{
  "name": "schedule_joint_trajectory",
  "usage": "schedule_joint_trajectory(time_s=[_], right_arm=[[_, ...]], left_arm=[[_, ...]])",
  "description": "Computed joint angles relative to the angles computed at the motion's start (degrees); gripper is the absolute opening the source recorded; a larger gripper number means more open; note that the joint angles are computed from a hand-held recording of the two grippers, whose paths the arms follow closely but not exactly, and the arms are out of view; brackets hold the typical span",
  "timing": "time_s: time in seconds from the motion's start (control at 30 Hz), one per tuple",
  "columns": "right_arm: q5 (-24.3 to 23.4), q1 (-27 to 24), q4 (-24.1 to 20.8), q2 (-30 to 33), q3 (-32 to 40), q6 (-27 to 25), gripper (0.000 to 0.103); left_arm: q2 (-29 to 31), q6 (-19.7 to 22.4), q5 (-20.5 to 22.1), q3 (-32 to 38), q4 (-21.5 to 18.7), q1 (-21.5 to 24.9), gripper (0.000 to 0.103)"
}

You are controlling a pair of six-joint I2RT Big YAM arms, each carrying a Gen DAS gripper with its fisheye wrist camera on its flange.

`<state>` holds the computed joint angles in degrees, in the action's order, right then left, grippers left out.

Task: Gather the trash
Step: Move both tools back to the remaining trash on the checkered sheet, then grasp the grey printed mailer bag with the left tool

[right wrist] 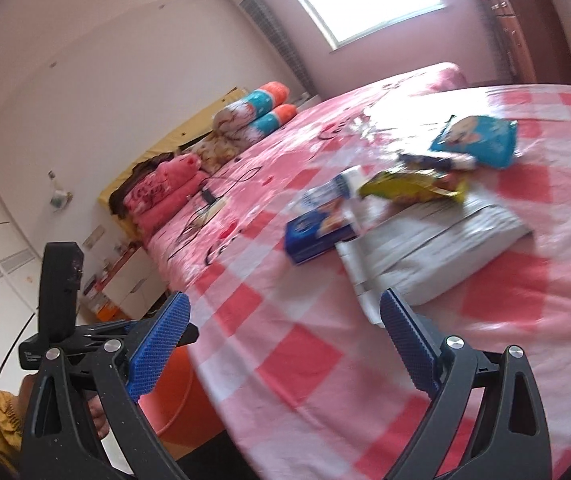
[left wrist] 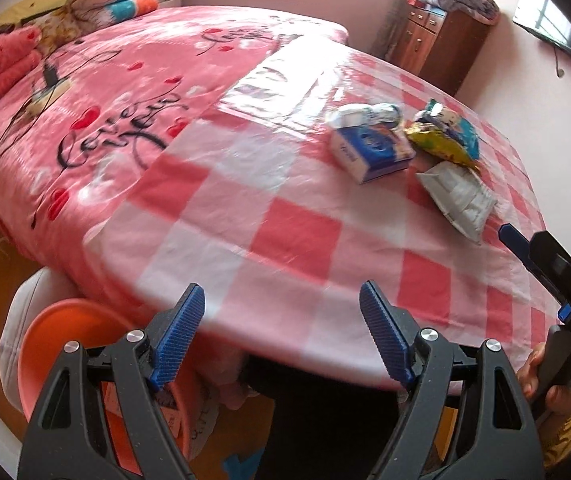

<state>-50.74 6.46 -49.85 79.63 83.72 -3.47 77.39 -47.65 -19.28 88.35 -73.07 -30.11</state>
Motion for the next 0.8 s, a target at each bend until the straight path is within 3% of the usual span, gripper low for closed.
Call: schedule_joint_trajectory(time_s=[0.27, 0.5, 0.8], right_arm=[[-0.5, -4.0, 1.9, 1.8, 1.9, 4.0, 0.095], [-0.7, -8.4, 3.1, 4.0, 4.1, 8.8, 0.095], [-3.1, -12.1, 1.1, 7.2, 7.1, 10.6, 0.095]], left_arm=[[7.0, 5.4, 2.1, 7.7, 2.1, -1.5, 0.081], [15.2, 17.2, 2.6, 18.3, 2.7, -3.2, 0.081], [27.5, 30.0, 6.3, 34.9, -3.2, -2.9, 0.080]])
